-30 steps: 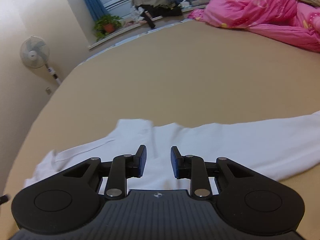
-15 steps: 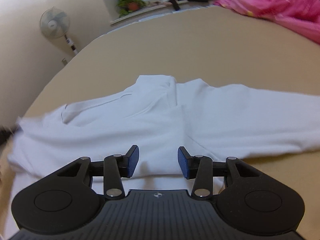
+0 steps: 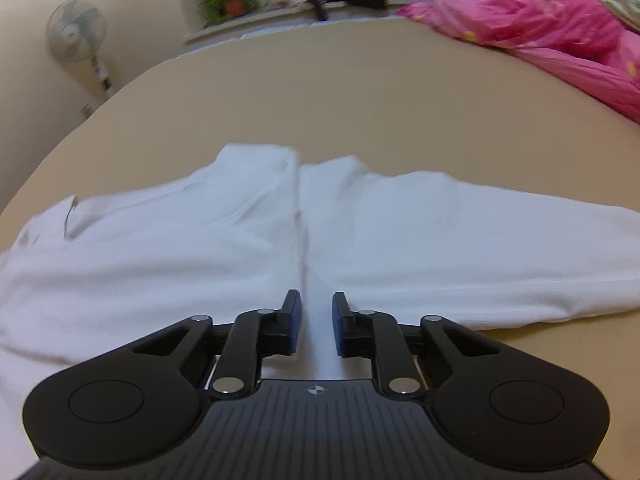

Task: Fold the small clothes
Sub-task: 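Open the left gripper and smooth the folded sleeve with the right gripper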

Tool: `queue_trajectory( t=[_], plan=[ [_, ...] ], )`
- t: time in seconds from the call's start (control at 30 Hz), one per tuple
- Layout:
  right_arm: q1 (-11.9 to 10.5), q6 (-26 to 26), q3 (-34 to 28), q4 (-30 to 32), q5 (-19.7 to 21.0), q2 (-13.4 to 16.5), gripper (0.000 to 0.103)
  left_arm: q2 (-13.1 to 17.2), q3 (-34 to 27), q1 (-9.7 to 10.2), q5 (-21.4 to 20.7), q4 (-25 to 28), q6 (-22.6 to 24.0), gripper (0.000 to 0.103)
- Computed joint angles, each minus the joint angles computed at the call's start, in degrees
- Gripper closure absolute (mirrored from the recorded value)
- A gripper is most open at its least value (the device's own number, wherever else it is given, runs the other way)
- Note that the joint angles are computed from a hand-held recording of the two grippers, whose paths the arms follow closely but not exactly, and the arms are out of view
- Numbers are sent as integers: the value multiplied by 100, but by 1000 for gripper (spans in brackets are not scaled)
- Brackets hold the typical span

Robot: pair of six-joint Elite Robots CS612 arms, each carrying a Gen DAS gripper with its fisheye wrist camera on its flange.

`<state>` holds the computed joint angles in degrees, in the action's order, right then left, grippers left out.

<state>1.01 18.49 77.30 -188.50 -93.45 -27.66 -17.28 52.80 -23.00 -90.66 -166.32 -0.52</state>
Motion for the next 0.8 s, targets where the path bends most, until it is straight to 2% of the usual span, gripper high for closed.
queue_trajectory(
  t=[0.07, 0.1, 0.13, 0.17, 0.2, 0.23, 0.3, 0.33, 0.37, 0.4, 0.43, 0.57, 0.63, 0.7, 0.8],
  plan=[
    [-15, -80, 55, -535, 94, 17, 85, -53, 119, 3, -110, -512, -211, 76],
    [-17, -144, 48, -629, 140, 33, 85, -66, 152, 12, -267, -542, -294, 76],
    [-29, -236, 26, -487, 249, 32, 83, -96, 223, 4, -295, -332, -248, 75],
    [-57, -376, -2, -105, 445, 24, 77, -103, 207, -55, -177, 73, -145, 76],
    [-74, -456, -33, 330, 531, 11, 73, -63, 166, -80, -106, 238, -16, 77],
    [-84, -458, -23, 525, 534, 2, 73, -134, 285, -132, 68, 163, 52, 76],
    [-104, -217, 95, 324, 523, -75, 72, -333, 585, -216, 311, -49, -104, 70],
    [-120, -124, 214, 30, 523, -139, 71, -480, 856, -263, 412, -396, -207, 61],
    [-138, -101, 336, -315, 551, -189, 67, -623, 1157, -294, 469, -776, -229, 54],
    [-143, -122, 441, -530, 543, -243, 59, -730, 1388, -339, 558, -1109, -205, 41],
    [-147, -191, 544, -722, 498, -302, 55, -861, 1665, -392, 680, -1431, -146, 33],
    [-143, -286, 1001, -1507, 133, -540, 52, -1345, 2707, -556, 841, -2520, -68, 30],
    [-182, -133, 1216, -1765, 203, -683, 52, -1493, 3077, -621, 1009, -3002, -213, 23],
    [-241, 8, 1502, -2014, 367, -876, 52, -1655, 3375, -689, 1199, -3312, -396, 21],
    [-304, -137, 1847, -2416, 532, -1075, 48, -1833, 3671, -698, 1186, -3785, -481, 17]
  ],
)
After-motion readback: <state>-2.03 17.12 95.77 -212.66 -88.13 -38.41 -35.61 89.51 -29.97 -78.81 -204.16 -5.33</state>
